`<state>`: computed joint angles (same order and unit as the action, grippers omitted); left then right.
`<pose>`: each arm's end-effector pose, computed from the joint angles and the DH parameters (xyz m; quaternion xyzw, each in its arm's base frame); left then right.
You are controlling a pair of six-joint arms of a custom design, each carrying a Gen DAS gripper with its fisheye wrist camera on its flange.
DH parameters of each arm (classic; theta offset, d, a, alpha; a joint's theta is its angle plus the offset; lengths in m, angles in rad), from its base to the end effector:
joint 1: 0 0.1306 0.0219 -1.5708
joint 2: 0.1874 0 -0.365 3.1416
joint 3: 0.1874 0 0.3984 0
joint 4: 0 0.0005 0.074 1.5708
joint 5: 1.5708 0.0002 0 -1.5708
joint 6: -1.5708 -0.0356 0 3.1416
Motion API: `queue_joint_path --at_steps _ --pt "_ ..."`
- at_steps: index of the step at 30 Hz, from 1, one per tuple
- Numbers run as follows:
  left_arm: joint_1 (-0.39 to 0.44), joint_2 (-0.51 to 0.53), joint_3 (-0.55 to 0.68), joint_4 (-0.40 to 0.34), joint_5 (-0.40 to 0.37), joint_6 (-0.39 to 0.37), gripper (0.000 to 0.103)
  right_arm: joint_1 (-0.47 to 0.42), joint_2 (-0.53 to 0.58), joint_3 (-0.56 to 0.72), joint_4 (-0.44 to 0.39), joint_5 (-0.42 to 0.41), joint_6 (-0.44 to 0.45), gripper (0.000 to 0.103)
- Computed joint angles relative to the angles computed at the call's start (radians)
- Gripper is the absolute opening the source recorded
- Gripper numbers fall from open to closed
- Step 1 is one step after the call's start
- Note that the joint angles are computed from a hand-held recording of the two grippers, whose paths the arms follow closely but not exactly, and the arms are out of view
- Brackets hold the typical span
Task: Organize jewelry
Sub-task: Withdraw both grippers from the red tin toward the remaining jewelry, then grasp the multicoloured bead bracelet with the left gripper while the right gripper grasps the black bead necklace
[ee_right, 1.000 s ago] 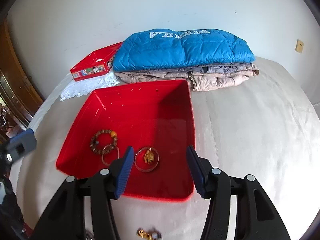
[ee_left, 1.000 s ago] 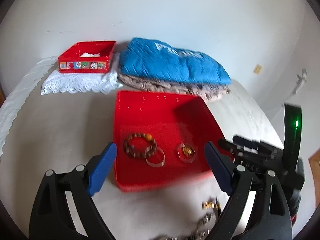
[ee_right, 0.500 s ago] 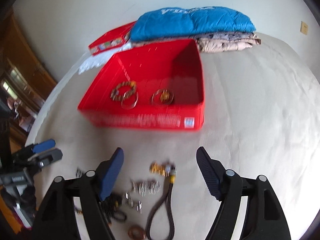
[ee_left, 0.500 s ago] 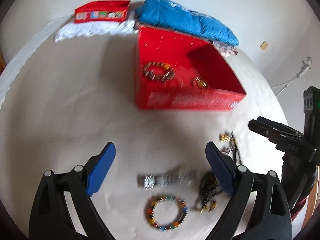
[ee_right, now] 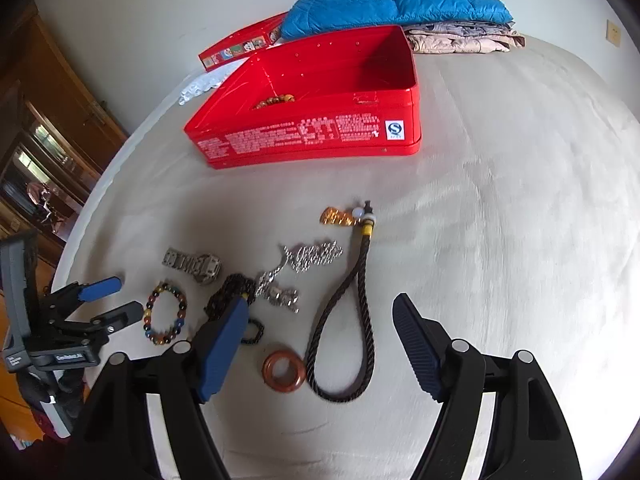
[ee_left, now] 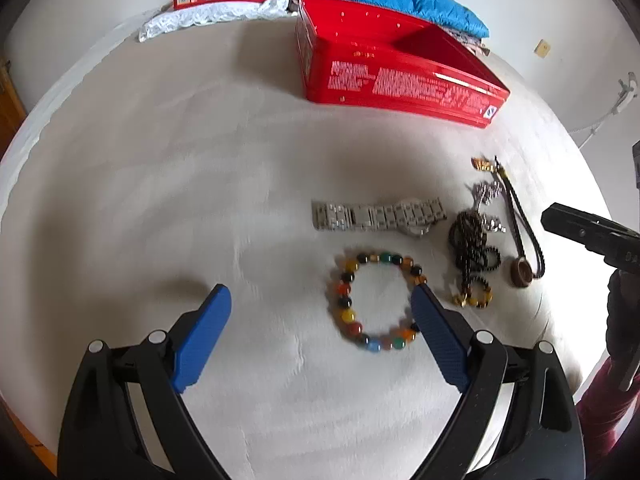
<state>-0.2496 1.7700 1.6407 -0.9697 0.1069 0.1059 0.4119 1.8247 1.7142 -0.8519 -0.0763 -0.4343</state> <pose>0.5844 -0.1534 0.3198 0.0822 0.9675 -0.0924 0.2205 0.5821 0.2567 0.3267 -0.0007 0.9535 0.1561 0.2580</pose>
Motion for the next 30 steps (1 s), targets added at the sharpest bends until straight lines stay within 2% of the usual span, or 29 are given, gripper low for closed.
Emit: queue_joint_path --at_steps 5,8,11,13,15,17,19,21,23,26,30 --pt "-0.009 0.003 -0.003 -0.017 -0.008 -0.007 0.089 0.003 -0.013 -0.022 0.011 -0.003 -0.015 0.075" --pt "-0.013 0.020 0.018 -0.045 -0.006 -0.009 0.079 0.006 -0.013 -0.022 0.010 -0.006 -0.013 0.075" --pt "-0.016 0.030 0.032 -0.060 -0.016 -0.006 0.075 0.011 -0.011 -0.018 0.007 -0.007 -0.009 0.075" --pt "-0.015 0.034 0.039 -0.070 -0.023 -0.007 0.069 0.013 -0.009 -0.015 0.007 -0.007 -0.009 0.075" --pt "-0.017 0.038 0.047 -0.081 -0.046 -0.008 0.057 0.017 -0.008 -0.014 0.010 -0.008 -0.009 0.075" --pt "-0.020 0.042 0.051 -0.086 -0.069 -0.019 0.052 0.020 -0.003 -0.005 0.010 -0.013 -0.004 0.075" --pt "-0.024 0.039 0.048 -0.083 -0.094 -0.032 0.042 0.025 0.006 0.007 0.006 -0.017 0.000 0.075" --pt "-0.018 0.037 0.047 -0.083 -0.083 -0.027 0.016 0.033 0.023 0.028 -0.006 -0.019 0.006 0.075" --pt "-0.007 0.038 0.049 -0.084 -0.059 -0.014 0.006 0.041 0.045 0.056 -0.023 -0.026 0.012 0.075" --pt "0.003 0.037 0.048 -0.075 -0.026 -0.009 0.006 0.051 0.067 0.086 -0.037 -0.049 0.026 0.074" --pt "0.020 0.026 0.034 -0.066 0.047 -0.002 0.006 0.061 0.110 0.145 -0.078 -0.090 0.031 0.061"
